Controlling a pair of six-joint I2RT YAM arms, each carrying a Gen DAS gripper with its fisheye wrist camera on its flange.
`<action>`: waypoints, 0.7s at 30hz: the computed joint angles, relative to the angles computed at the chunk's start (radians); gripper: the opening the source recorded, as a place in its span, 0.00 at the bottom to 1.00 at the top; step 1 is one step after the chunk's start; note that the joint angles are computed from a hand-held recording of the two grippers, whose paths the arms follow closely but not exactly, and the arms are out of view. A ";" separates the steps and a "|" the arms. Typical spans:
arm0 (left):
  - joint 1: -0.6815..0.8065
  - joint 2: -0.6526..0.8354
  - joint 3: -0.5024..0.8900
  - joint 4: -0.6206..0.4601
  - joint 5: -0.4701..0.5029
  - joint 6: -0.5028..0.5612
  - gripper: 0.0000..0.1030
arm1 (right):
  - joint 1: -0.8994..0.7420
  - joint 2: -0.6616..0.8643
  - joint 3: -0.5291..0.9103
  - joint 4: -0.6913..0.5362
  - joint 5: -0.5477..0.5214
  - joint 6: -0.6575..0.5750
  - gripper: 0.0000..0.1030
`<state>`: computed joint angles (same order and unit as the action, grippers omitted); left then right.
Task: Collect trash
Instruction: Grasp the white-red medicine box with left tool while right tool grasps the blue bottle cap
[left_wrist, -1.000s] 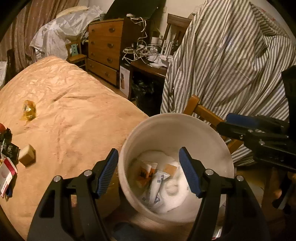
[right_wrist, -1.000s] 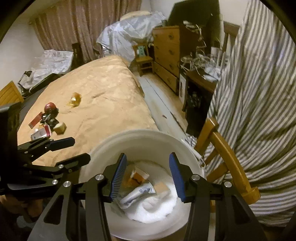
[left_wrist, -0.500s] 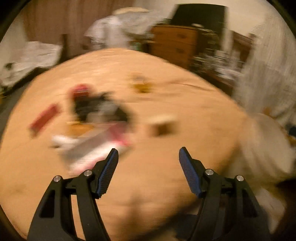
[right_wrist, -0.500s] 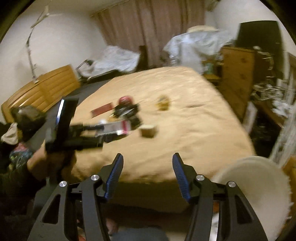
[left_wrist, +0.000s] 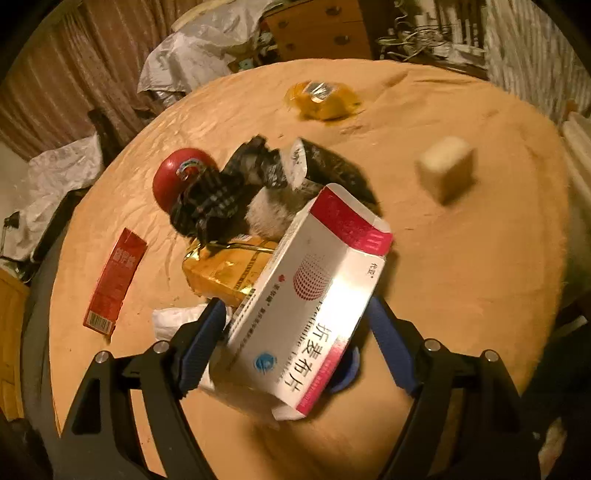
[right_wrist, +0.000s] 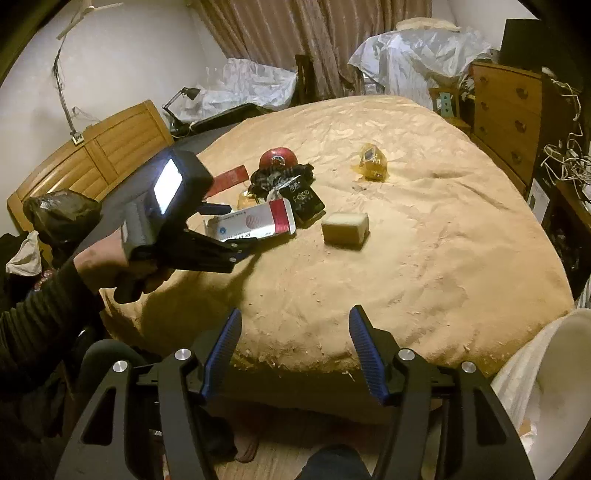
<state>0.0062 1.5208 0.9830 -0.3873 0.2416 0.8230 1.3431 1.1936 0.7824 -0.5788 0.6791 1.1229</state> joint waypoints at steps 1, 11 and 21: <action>0.009 0.012 0.013 -0.010 0.013 -0.016 0.70 | -0.016 0.007 -0.002 0.022 -0.011 -0.021 0.60; 0.323 -0.050 0.023 -0.163 0.233 -0.058 0.60 | -0.164 0.075 -0.056 0.258 -0.148 -0.187 0.60; 0.506 -0.002 0.005 -0.125 0.246 -0.019 0.74 | -0.256 0.283 0.027 0.443 -0.293 -0.314 0.60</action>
